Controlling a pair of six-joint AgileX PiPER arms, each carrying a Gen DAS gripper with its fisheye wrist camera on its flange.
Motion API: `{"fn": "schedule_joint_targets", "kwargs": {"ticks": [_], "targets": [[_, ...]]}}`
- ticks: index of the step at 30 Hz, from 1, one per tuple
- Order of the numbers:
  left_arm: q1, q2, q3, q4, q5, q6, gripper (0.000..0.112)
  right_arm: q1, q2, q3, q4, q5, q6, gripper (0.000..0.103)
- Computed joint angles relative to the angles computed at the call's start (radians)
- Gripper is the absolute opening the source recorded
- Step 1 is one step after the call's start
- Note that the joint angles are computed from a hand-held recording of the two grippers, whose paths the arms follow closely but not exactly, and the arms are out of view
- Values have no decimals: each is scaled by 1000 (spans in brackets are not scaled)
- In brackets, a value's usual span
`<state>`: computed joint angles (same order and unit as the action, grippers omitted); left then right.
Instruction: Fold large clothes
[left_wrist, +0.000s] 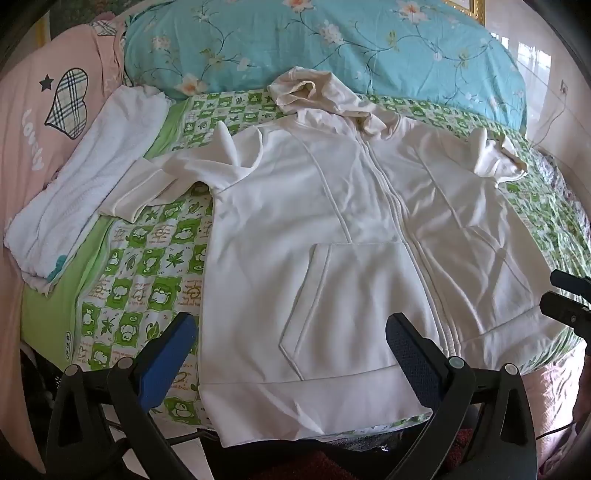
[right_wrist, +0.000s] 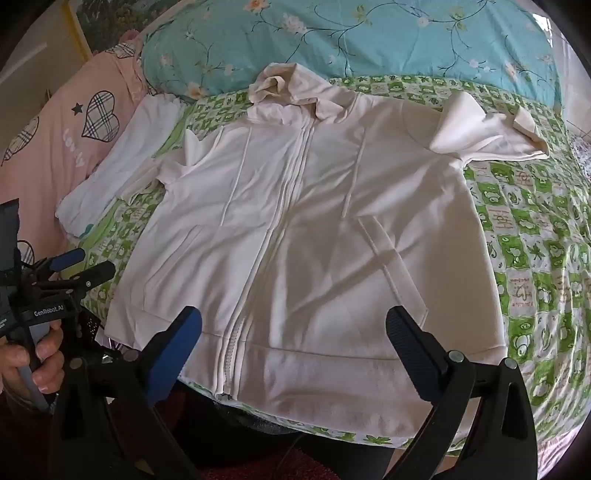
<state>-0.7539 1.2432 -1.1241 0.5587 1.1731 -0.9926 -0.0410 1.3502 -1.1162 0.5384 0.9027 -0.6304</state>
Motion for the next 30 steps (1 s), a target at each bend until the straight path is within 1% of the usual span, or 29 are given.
{"fn": "schedule_joint_targets", "kwargs": {"ticks": [5, 14, 16, 22, 24, 30], "targets": [[2, -5, 4, -1, 3, 9, 103, 14, -3, 8, -11, -12, 14, 100], [-4, -29, 3, -5, 24, 17, 103, -2, -1, 5, 4, 1, -5, 100], [7, 1, 10, -1, -12, 4, 103, -4, 2, 1, 5, 4, -6, 100], [7, 4, 7, 4, -11, 0, 102, 0, -5, 30, 23, -18, -27, 100], [8, 4, 6, 2, -10, 1, 103, -14, 6, 5, 46, 6, -37, 100], [7, 2, 10, 3, -15, -3, 102, -6, 9, -1, 21, 1, -21, 100]]}}
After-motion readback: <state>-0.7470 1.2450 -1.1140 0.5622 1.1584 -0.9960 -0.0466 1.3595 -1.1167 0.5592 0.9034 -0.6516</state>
